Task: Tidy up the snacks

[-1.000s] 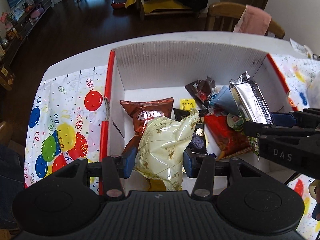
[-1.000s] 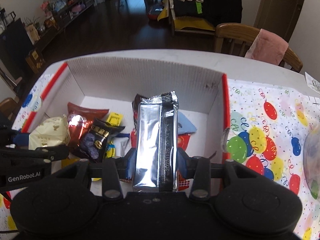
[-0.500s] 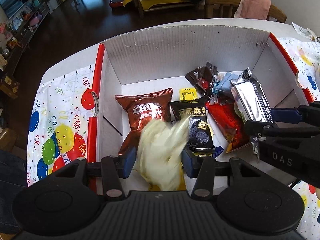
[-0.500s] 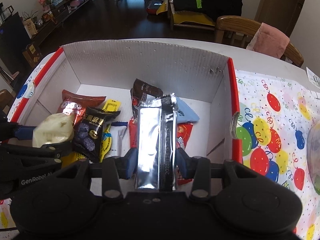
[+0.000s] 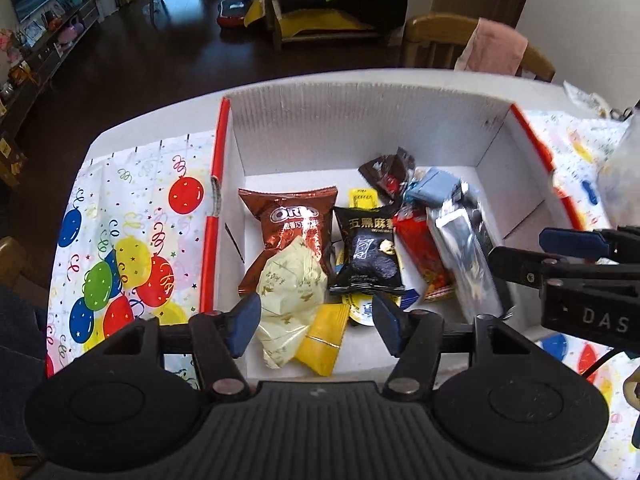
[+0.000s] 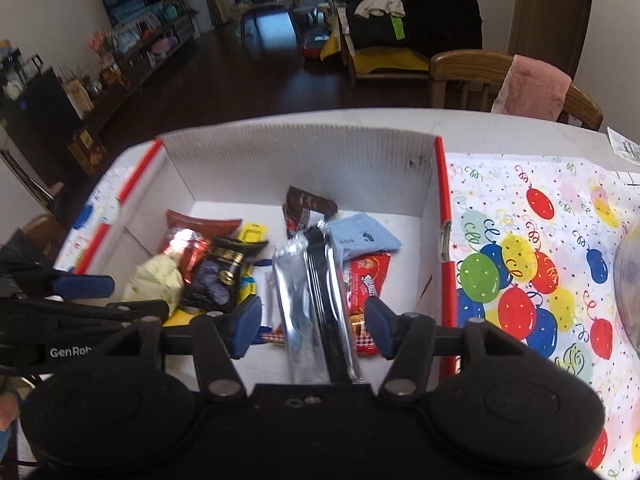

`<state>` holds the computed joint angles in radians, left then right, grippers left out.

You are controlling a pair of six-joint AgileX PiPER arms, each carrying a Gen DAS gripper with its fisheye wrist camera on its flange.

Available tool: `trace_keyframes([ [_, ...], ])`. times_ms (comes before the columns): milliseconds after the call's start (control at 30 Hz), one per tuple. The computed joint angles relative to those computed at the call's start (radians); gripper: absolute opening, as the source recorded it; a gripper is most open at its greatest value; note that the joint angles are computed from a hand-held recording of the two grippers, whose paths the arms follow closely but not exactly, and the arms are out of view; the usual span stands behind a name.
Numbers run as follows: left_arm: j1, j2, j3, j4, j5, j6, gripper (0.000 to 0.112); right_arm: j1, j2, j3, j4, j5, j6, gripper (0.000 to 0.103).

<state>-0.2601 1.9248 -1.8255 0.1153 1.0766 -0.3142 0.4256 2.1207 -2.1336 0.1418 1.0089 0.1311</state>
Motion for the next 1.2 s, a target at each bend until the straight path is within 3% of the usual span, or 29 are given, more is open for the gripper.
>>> trace_keyframes([
  [200, -0.006, -0.107, 0.096, -0.022, -0.054, -0.002, 0.066, 0.008, -0.109, 0.134, 0.008, -0.074, -0.016, 0.064],
  [333, -0.017, -0.181, 0.160, -0.018, -0.091, -0.003, 0.067, 0.014, -0.189, 0.234, 0.014, -0.141, -0.016, 0.078],
  [567, -0.021, -0.309, 0.273, -0.011, -0.145, -0.020, 0.073, 0.019, -0.321, 0.378, 0.047, -0.232, -0.027, 0.088],
  [633, -0.019, -0.340, 0.299, -0.010, -0.156, -0.025, 0.073, 0.021, -0.361, 0.426, 0.055, -0.270, -0.027, 0.096],
  [967, -0.036, -0.492, 0.414, 0.021, -0.216, -0.075, 0.087, 0.041, -0.508, 0.592, 0.042, -0.391, -0.030, 0.102],
  [1200, -0.059, -0.537, 0.448, 0.044, -0.230, -0.107, 0.099, 0.053, -0.541, 0.640, 0.016, -0.423, -0.003, 0.103],
])
